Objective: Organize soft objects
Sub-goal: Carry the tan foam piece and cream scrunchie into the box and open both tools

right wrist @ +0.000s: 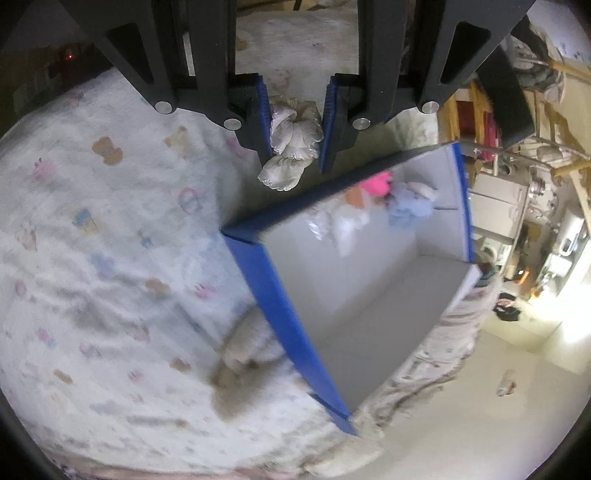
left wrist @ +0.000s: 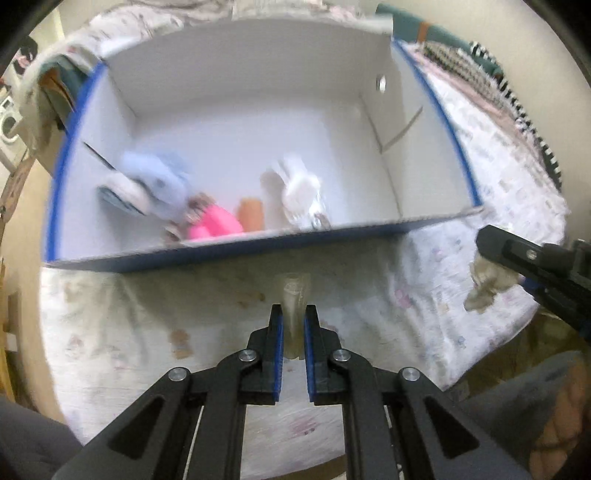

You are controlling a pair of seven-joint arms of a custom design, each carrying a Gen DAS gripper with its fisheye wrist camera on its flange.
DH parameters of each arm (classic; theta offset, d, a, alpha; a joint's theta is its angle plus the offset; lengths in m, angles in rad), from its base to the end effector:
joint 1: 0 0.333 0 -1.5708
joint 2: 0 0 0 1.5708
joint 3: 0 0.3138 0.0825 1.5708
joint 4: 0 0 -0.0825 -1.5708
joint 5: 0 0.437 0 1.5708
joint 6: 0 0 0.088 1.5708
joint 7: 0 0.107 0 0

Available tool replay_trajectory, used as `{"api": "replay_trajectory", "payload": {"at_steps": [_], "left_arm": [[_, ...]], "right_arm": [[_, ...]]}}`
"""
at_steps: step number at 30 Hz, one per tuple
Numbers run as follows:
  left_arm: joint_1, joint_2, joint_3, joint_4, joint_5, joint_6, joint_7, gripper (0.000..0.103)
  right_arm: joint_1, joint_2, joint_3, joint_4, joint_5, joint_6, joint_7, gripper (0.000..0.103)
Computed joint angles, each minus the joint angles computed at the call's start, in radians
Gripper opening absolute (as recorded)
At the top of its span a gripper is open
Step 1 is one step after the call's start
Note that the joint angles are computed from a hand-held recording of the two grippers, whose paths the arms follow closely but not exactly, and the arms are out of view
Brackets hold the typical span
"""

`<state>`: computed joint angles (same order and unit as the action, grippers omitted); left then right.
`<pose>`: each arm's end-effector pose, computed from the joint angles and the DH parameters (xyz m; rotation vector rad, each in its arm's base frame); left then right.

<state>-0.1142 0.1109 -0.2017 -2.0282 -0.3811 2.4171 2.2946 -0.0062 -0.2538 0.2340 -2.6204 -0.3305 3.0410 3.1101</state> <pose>0.6117 -0.1997 0.3931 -1.1582 2.7887 -0.6294 0.4806 0.1354 0.3666 -0.7183 2.3638 -0.1725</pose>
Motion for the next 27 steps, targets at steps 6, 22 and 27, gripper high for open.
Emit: {"api": "replay_trajectory", "payload": {"at_steps": [6,22,27], "left_arm": [[0.041,-0.014,0.022,0.058,-0.122,0.010,0.095,0.009],[0.060,0.212,-0.007,0.337,0.003,0.063,-0.003,0.009],[0.054,0.288,-0.012,0.410,0.071,0.020,-0.068,0.010]], "right_arm": [[-0.181,-0.023,0.164,0.045,-0.219,0.033,0.153,0.025],[-0.208,0.238,0.174,0.385,-0.537,-0.053,0.203,0.025],[-0.152,0.323,0.132,0.437,-0.369,-0.074,0.022,0.025]]}}
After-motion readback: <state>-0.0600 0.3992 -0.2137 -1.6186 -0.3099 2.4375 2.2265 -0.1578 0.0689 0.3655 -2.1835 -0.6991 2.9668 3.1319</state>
